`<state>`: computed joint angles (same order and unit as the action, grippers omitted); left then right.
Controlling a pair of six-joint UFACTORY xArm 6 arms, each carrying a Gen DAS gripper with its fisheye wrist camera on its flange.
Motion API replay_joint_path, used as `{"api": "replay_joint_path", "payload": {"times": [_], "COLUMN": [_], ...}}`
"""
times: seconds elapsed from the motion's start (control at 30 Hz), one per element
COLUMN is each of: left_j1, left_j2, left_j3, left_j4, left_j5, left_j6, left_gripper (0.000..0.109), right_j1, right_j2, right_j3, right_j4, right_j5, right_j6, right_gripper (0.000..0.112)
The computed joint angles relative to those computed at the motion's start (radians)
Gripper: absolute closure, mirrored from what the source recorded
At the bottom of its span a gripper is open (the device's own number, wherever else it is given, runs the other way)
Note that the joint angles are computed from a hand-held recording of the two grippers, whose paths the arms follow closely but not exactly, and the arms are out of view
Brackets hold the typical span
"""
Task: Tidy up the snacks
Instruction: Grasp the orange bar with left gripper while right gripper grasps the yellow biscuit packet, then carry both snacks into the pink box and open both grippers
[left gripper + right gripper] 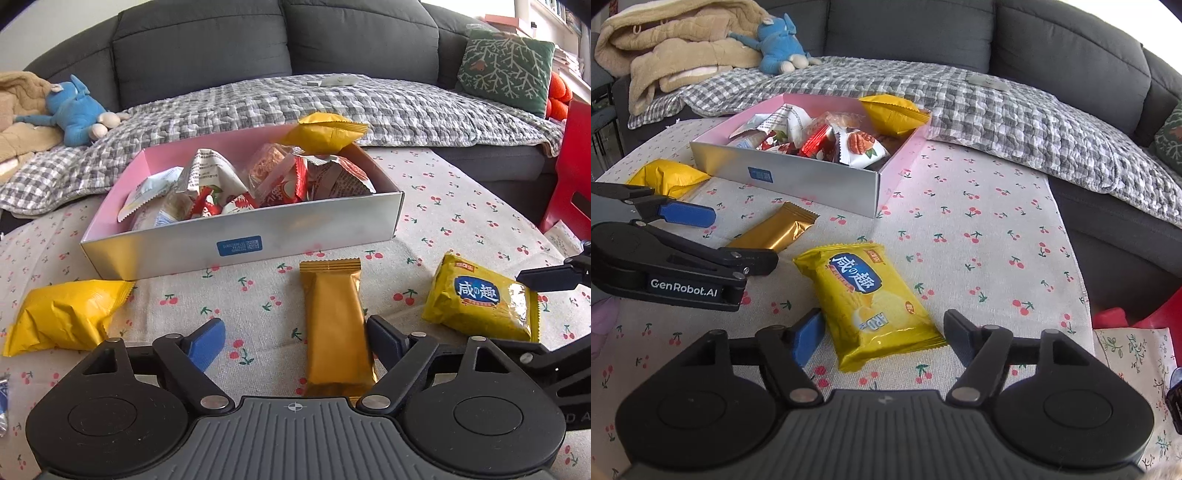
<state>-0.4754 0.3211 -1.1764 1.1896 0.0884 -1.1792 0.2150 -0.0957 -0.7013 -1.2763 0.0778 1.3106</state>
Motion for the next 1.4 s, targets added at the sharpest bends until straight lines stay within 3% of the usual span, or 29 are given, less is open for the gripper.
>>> {"api": "replay_joint_path", "payload": {"times": [0.33, 0.57, 0.73, 0.87, 0.93, 1.03, 1.13, 1.2, 1.3, 1.4], "left_j1": [0.031, 0.062, 0.084, 0.097, 0.102, 0.105, 0.096, 0.090, 0.092, 0.094], "left_j2": [-0.019, -0.028, -0.023, -0.021, -0.020, -0.018, -0.019, -0.019, -0.020, -0.031], "left_j3": [-0.009, -0.001, 0.002, 0.016, 0.021, 0.033, 0.057, 0.054, 0.052, 0.072], "left_j4": [0.252, 0.297, 0.225, 0.069, 0.024, -0.076, -0.267, -0.266, -0.220, -0.273], "left_j5": [0.045, 0.042, 0.002, -0.023, -0.036, -0.059, -0.083, -0.078, -0.079, -0.088], "left_j6": [-0.188, -0.230, -0.137, 0.014, 0.057, 0.153, 0.326, 0.324, 0.277, 0.316], "left_gripper": [0.046, 0.052, 0.051, 0.050, 0.050, 0.057, 0.074, 0.081, 0.081, 0.081], "right_j1": [0.045, 0.056, 0.045, 0.040, 0.036, 0.032, 0.037, 0.047, 0.053, 0.053], "right_j2": [0.053, 0.106, 0.124, 0.138, 0.141, 0.137, 0.132, 0.128, 0.126, 0.124], "right_j3": [-0.062, -0.127, -0.139, -0.148, -0.147, -0.127, -0.113, -0.117, -0.115, -0.110], "right_j4": [0.037, 0.008, 0.015, 0.038, 0.073, 0.177, 0.258, 0.246, 0.275, 0.329], "right_j5": [0.032, 0.052, 0.037, 0.024, 0.007, -0.034, -0.051, -0.034, -0.029, -0.031], "right_j6": [-0.090, -0.078, -0.055, -0.050, -0.076, -0.156, -0.230, -0.224, -0.253, -0.296], "right_gripper": [0.025, 0.019, 0.019, 0.020, 0.028, 0.041, 0.052, 0.054, 0.056, 0.057]}}
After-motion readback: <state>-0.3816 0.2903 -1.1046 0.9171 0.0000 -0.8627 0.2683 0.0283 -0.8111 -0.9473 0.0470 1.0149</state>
